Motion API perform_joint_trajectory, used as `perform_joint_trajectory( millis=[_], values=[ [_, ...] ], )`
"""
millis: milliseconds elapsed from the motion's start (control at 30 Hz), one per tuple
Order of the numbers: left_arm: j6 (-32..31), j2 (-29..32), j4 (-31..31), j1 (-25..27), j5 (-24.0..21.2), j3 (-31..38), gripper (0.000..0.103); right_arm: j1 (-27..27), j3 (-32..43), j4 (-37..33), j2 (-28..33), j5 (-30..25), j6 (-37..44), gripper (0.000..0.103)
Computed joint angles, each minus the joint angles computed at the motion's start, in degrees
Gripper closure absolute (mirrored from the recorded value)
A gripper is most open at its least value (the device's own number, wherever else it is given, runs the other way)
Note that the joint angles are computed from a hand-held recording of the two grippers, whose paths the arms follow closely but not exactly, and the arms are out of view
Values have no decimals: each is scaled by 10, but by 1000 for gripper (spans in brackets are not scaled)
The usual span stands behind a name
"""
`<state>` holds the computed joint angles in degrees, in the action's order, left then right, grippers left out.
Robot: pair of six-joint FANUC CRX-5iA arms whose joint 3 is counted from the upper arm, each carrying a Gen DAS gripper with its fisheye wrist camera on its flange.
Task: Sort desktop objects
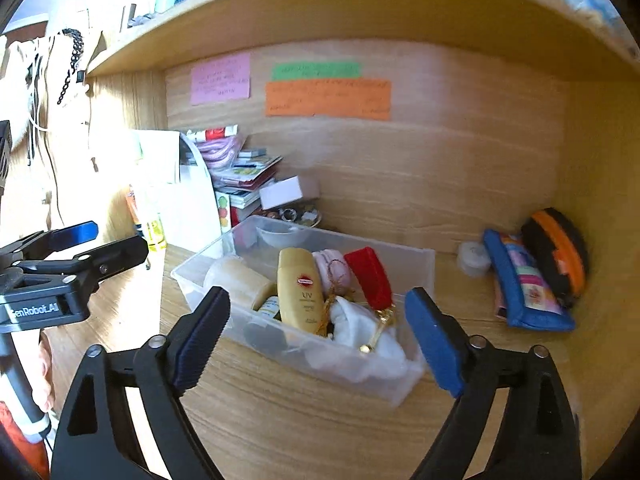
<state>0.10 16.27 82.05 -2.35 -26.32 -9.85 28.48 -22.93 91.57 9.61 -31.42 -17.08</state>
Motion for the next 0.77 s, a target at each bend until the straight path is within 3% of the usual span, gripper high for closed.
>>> perform_joint_trajectory(
  millis=[167,333,433,700,767],
  values=[
    [-28,-16,16,-7,-2,-28,1,46,-20,1,-10,-95,-31,1],
    [-29,-19,-7,-7,-11,-39,1,62,-22,-31,-15,-125,-22,0],
    [-31,-19,-17,-4,-27,-40,1,59,-26,-49,-21,-111,-24,0],
    [-83,-28,49,-29,9,-57,1,53,-33,-61,-24,-115,-29,0],
    [-68,-26,32,-28,11,-52,1,47,-38,-55,-29,-103,-37,0]
  ],
)
